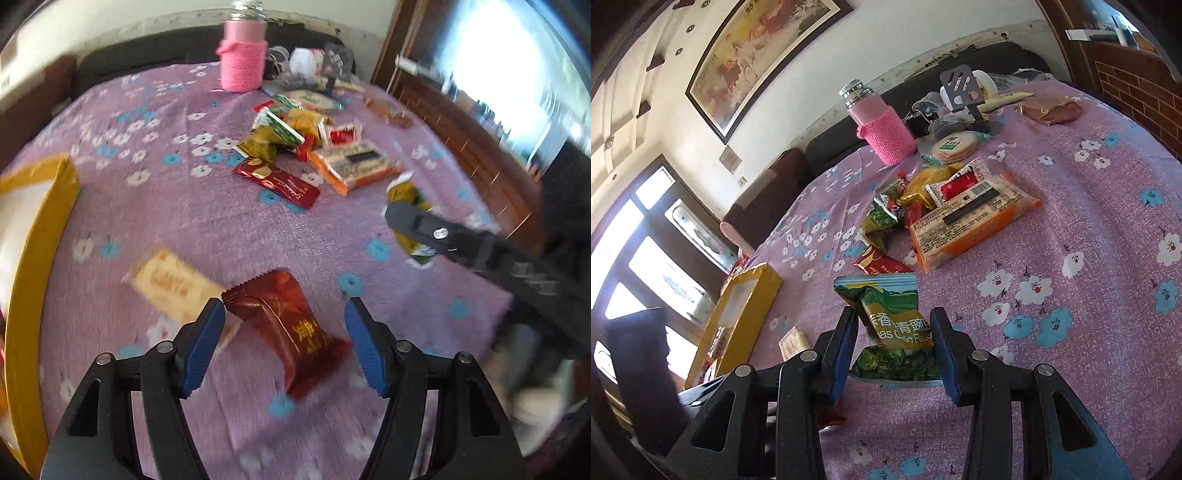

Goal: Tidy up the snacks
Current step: 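Grasp a dark red packet from the table with the left gripper, then carry both held snacks over the tray and open both grippers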

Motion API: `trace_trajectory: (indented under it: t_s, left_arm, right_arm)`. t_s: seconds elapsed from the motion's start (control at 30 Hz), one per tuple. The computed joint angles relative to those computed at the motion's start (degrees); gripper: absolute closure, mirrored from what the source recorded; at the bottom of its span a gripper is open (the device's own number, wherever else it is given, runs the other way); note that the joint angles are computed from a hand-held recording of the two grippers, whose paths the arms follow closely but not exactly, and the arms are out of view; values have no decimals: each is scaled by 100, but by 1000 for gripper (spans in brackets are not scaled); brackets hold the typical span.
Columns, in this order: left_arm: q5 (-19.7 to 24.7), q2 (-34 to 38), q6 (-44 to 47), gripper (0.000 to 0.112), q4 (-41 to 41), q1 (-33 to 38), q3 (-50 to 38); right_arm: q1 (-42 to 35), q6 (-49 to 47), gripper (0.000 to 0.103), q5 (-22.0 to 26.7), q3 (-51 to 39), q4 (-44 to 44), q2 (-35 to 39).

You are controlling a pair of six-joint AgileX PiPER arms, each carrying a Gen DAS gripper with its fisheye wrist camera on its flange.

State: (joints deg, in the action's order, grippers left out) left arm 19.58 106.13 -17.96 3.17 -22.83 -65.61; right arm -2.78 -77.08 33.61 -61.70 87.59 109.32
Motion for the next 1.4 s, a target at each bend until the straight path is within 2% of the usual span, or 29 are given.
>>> trace_trajectory:
  t_s: [0.03, 0.13, 0.2, 0.37, 0.5, 0.53, 0.63, 0.7, 0.77, 0.87, 1.0, 1.1, 1.17, 1.4]
  left_arm:
    - [100, 148, -449, 46, 573, -132, -113]
    - [69, 237, -1733, 83, 2168, -479, -8]
    - [-20, 157, -1928, 85, 2380, -506, 105]
    - [-383, -491, -714, 86, 1040, -82, 615]
    - [-622, -1478, 1101, 86, -856, 657, 1405]
    - [-646, -1710, 1334, 86, -1071, 832, 1587]
    - [-500, -2431, 2804, 86, -2328, 1772, 2069]
    - [-186, -2752, 3950, 86, -3221, 2635, 2190]
    - [57, -2827, 4670, 86, -3685, 3359, 2157]
    - [520, -2700, 5620, 86, -4314, 4401, 1864]
    - [766, -2157, 6220, 86, -4641, 5037, 1417]
    - [1153, -1478, 6417, 86, -4884, 5392, 1034]
    - [1143, -1216, 6446, 85, -4907, 5474, 947]
    - [1274, -614, 6654, 85, -5127, 5720, 651]
  right_arm:
    - [-24, 5, 61, 27, -10, -25, 15]
    - [1, -22, 61, 47, 7, -45, -12]
    - [66, -116, 61, -64, 50, -2, -59]
    - [148, -284, 61, -228, 121, 122, -87]
    - [259, -440, 61, -483, 189, 239, -113]
    - [335, -558, 61, -640, 229, 312, -146]
    - [460, -552, 61, -714, 216, 196, -190]
    - [615, -70, 61, -685, 172, -250, -316]
    - [782, 384, 62, -566, 112, -635, -454]
    - [1268, 1305, 62, -248, -229, -1345, -666]
    - [2233, 2728, 62, -132, -1145, -2535, -453]
    - [3035, 3919, 62, 136, -2182, -3503, 168]
    - [3416, 4513, 62, 224, -2726, -4031, 533]
    - [4313, 6505, 62, 1101, -5203, -5590, 2352]
